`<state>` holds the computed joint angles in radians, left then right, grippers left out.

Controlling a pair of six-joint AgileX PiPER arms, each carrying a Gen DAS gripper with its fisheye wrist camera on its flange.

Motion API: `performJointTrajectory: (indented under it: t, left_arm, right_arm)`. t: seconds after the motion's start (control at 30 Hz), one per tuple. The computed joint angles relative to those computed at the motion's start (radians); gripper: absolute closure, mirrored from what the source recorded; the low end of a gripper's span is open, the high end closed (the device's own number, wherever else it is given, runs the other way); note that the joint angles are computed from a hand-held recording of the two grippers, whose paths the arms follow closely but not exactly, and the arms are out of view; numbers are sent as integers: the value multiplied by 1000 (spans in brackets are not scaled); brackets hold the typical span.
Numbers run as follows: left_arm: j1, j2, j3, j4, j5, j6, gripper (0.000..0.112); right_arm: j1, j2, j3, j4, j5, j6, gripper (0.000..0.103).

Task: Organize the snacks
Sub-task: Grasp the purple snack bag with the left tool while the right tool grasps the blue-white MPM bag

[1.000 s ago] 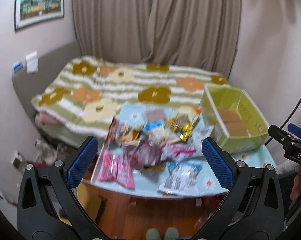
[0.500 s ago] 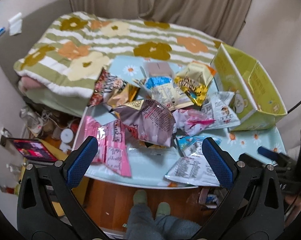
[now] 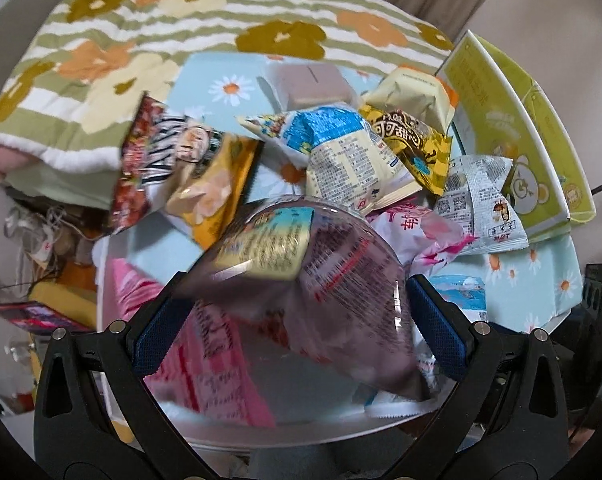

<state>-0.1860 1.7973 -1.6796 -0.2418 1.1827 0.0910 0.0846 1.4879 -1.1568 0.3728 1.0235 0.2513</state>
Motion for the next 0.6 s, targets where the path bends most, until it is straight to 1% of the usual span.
performJointTrajectory:
  t: [0.1, 0.23, 0.33, 0.37, 0.47, 0.5, 0.6]
  left_arm:
    - [4, 40, -27, -38, 9, 28, 9]
    - [-8, 67, -46, -33, 11, 54, 10]
    - [5, 71, -44, -71, 18, 82, 18]
    - [11, 71, -43, -86, 21, 91, 23]
    - [23, 60, -25, -112, 13, 106, 27]
    - [29, 56, -19, -125, 11, 112, 29]
    - [39, 48, -8, -143, 10, 122, 31]
  right_arm:
    - [-14, 16, 11, 50, -14, -16, 1]
    - [-20, 27, 16, 84, -15, -31, 1]
    - [-30, 23, 27, 100, -19, -40, 1]
    - [-32, 25, 27, 104, -22, -42, 1]
    - [-39, 39, 25, 131, -33, -52, 1]
    - [-43, 38, 32, 142, -37, -58, 1]
    - [-53, 44, 39, 154, -45, -66, 1]
